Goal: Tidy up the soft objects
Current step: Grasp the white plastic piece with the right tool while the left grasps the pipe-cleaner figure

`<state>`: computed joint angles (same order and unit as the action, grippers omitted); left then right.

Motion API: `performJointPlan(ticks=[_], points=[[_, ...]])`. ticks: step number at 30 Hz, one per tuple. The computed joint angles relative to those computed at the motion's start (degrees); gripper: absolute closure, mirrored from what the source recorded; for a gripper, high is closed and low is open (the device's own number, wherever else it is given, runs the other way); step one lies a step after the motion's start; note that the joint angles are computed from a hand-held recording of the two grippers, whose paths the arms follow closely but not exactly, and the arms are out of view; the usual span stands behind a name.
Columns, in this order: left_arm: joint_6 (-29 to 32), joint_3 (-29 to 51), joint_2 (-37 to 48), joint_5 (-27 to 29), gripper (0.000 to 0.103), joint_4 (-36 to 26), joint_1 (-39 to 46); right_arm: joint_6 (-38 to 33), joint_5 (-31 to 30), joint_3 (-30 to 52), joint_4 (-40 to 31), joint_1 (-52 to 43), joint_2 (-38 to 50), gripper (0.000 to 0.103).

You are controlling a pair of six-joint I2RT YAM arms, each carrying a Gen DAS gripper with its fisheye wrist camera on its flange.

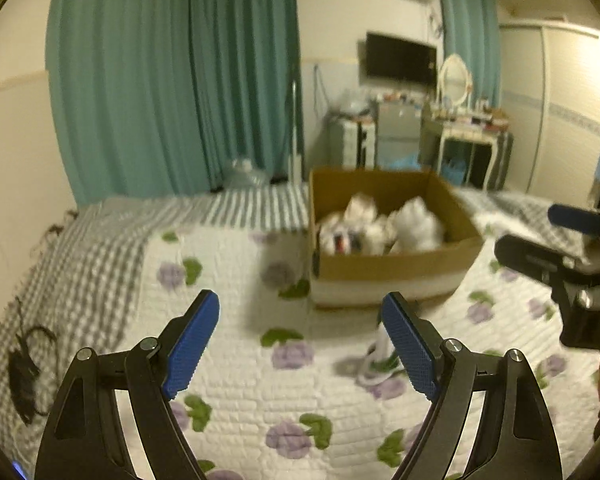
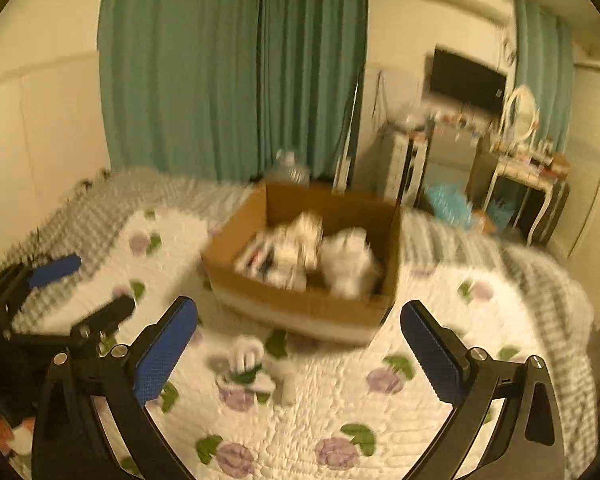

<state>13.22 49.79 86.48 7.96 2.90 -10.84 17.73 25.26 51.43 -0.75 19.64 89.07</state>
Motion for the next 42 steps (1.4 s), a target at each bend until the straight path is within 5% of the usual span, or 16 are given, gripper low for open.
performJointPlan(ticks=[6,13,16,24,34,42], points=[[0.99,2.15,11.92,-1.27,0.018,1.63,0.25,-3.43,-7.19,2.70,4.05,-4.15,17.04,0.002],[0.65,4.24,18.87,-2.16,0.018,1.69,-1.16,-4.44,-13.52,10.33,2.93,-9.47,30.21,0.037],[1.08,4.23,19.92,-2.48,0.018,1.69,-2.33,-5.13,-17.14,11.54,4.68,-10.50,32.49,0.041],[-0.55,3.48,20.11,-1.85,0.018,0.40,-3.78,-7.47,-23.93,11.60,6.37,-11.46,32.73,0.075],[-2.42,2.95,19.35,-2.59,0.019,-0.50,-7.59,-6.11,-20.11,3.54,10.53,-12.80,24.63,0.080],[-3.37,11.30,27.95,-3.93,0.021,-1.93,-11.26,-4.97,-19.83,-0.31,12.13,-15.81,20.68,0.080]])
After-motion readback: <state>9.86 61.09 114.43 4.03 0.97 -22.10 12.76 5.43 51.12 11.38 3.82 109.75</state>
